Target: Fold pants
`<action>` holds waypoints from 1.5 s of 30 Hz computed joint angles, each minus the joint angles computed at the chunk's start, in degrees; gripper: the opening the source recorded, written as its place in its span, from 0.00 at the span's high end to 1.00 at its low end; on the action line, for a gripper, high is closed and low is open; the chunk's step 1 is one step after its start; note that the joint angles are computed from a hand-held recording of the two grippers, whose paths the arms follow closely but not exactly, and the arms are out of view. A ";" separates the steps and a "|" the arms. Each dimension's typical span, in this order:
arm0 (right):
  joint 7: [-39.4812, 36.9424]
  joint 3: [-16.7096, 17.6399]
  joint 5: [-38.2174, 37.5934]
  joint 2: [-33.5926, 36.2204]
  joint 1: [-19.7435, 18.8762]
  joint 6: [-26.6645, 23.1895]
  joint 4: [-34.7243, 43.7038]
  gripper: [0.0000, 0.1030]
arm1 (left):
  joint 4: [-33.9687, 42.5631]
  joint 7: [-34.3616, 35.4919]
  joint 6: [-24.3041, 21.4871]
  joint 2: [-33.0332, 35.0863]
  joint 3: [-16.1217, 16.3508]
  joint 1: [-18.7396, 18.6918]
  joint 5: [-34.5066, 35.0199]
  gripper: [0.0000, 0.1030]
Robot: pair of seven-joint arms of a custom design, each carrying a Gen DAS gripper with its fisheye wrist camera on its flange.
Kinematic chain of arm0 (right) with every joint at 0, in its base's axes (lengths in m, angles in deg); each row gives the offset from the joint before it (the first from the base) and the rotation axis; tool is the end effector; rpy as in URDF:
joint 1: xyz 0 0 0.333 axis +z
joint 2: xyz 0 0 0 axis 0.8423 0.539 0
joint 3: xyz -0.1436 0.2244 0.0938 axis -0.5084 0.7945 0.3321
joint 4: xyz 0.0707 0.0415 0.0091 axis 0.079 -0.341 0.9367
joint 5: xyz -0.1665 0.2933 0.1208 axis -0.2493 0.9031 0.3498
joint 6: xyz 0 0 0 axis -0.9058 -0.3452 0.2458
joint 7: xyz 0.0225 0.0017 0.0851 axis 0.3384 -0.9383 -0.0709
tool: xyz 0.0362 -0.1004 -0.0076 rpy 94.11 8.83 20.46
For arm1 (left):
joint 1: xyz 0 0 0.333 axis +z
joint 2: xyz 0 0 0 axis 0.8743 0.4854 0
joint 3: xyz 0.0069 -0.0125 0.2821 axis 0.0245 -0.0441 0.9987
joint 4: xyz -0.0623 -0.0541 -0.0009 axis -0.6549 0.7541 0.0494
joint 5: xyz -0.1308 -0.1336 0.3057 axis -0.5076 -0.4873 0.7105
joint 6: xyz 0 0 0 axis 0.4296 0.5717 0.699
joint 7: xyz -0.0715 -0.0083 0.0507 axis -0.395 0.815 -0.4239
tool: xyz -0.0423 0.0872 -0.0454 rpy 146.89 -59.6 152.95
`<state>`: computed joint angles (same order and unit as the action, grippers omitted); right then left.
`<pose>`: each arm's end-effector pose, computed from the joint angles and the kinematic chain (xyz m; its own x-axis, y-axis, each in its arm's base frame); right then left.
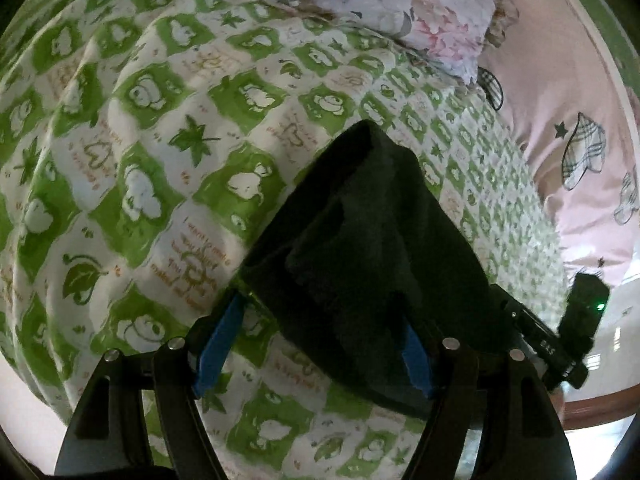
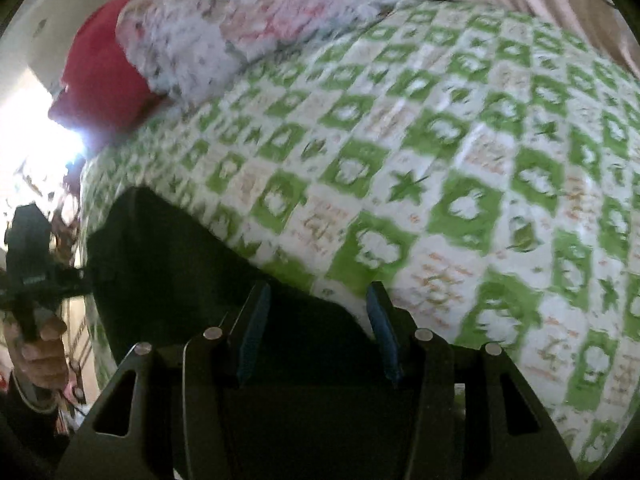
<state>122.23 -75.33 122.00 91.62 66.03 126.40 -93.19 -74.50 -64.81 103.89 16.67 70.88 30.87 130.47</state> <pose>0.5833 0.1634 0.3196 0.5675 -0.7351 -0.3708 -0.7968 -0.3769 -0.4723 0.4352 -0.3820 0.2988 0.5054 -0.7311 0.4583 -0.6889 -0.6617 -0.2960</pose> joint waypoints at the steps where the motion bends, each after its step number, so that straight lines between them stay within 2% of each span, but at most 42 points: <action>1: -0.36 0.06 -0.59 0.00 0.33 0.29 -0.20 0.50 | 1.35 1.11 -2.56 0.62 -0.26 -0.52 -0.22 0.32; 3: -0.88 0.14 -1.34 -0.39 0.71 0.77 -0.92 0.56 | 4.58 4.86 -8.78 2.01 -1.29 -1.40 -1.22 0.52; 4: -0.95 0.15 -1.48 -0.45 0.66 0.28 -0.90 0.61 | 5.77 6.07 -10.65 2.60 -1.52 -1.75 -1.22 0.56; 5: -0.81 0.08 -1.80 -0.54 0.75 0.04 -0.88 0.64 | 6.46 6.39 -11.33 2.92 -1.34 -2.25 -0.14 0.68; 6: -0.92 -0.11 -2.53 -0.92 0.99 0.42 -1.28 0.73 | 6.39 5.99 -10.13 2.92 -1.07 -2.27 1.08 0.77; 7: -0.78 -0.20 -2.96 -1.56 1.30 1.16 -1.98 0.80 | 6.25 5.44 -9.40 2.70 -0.85 -2.32 1.97 0.79; 10: -2.39 0.19 -1.17 -3.57 1.08 2.81 -3.32 0.88 | 5.48 3.61 -10.51 0.46 -0.27 -3.27 6.51 0.82; 12: -5.04 0.69 1.57 -5.60 0.96 4.94 -4.68 0.90 | 5.45 3.23 -12.55 -1.17 -0.71 -3.59 9.78 0.83; 16: -5.73 0.39 3.30 -6.01 2.16 8.26 -4.72 0.91 | 6.85 5.75 -16.72 -1.44 -2.74 -2.85 11.35 0.83; 20: -0.90 -0.23 0.64 -2.88 3.16 7.19 -2.82 0.90 | 6.16 10.27 -14.56 0.40 -4.01 -0.71 7.61 0.81; 22: 0.73 -0.03 0.45 -2.20 2.94 6.82 -2.96 0.81 | 6.34 14.36 -15.71 1.18 -4.59 -0.53 4.52 0.73; 23: 2.01 -0.11 0.12 -2.47 3.13 7.63 -3.62 0.76 | 5.69 14.19 -15.90 0.61 -4.29 -0.90 4.53 0.68; 25: 3.36 0.04 0.68 -4.35 3.04 9.50 -5.94 0.45 | 4.33 13.06 -17.63 -1.43 -3.97 -1.91 5.54 0.61; 26: 1.83 0.63 2.80 -5.70 2.46 10.62 -7.48 0.43 | 3.71 12.78 -18.72 -2.31 -4.12 -2.15 5.85 0.55; 27: -1.18 1.43 6.58 -7.93 1.68 12.08 -9.82 0.43 | 3.44 12.50 -20.34 -3.17 -4.33 -2.45 6.29 0.53; 29: -3.68 1.02 10.37 -11.24 1.43 12.82 -13.05 0.43 | 3.31 11.96 -23.20 -4.99 -5.01 -2.87 7.65 0.53; 32: -6.05 -0.69 15.17 -15.49 1.69 13.28 -17.24 0.43 | 4.04 12.16 -23.75 -6.17 -6.12 -2.40 9.22 0.50; 35: -8.38 -3.25 21.01 -20.67 1.84 13.55 -22.75 0.43 | 7.52 15.22 -23.85 -4.69 -6.92 -2.38 9.52 0.46; 39: -10.07 -7.07 27.61 -27.49 1.65 14.52 -30.42 0.43 | 16.06 21.87 -21.94 1.68 -6.71 -3.36 7.71 0.46; 45: -8.69 -11.09 31.49 -35.81 0.32 18.61 -39.30 0.43 | 35.41 38.88 -21.65 15.58 -6.47 -6.83 0.23 0.44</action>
<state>113.54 -86.42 153.49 55.81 66.35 145.01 -132.49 -39.09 -25.93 82.24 32.26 64.41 24.03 130.70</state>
